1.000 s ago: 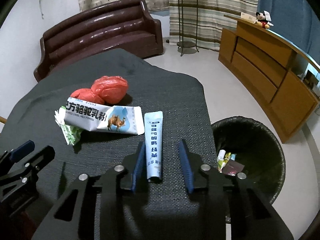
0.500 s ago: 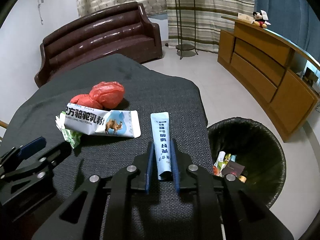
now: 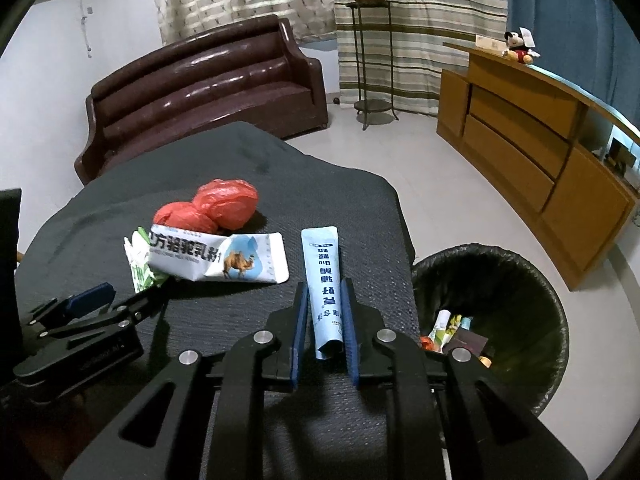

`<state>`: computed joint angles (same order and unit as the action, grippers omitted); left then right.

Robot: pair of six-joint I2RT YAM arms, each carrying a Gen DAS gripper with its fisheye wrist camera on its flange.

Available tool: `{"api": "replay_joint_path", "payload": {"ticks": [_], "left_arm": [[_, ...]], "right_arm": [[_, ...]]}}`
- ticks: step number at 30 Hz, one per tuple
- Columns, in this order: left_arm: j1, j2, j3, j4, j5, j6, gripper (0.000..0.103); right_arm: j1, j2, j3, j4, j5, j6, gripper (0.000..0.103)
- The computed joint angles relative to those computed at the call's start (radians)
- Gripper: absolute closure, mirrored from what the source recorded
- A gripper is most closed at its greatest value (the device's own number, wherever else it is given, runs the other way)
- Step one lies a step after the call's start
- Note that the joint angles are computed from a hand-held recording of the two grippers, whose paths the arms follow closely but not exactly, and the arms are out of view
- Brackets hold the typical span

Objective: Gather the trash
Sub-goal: 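Grasp the white-green packet with the left gripper while the right gripper holds the tube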

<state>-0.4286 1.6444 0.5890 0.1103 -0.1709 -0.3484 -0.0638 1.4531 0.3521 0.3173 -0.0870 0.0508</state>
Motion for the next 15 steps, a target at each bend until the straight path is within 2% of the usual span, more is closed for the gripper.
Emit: {"api": "replay_joint_path", "payload": {"ticks": [11, 15], "left_arm": [[0.083, -0.106, -0.087, -0.013, 0.032, 0.014, 0.031], [0.078, -0.175, -0.109, -0.038, 0.081, 0.001, 0.031]], "right_arm": [[0.020, -0.012, -0.022, 0.000, -0.003, 0.001, 0.085], [0.019, -0.001, -0.011, -0.003, -0.005, 0.000, 0.085]]}}
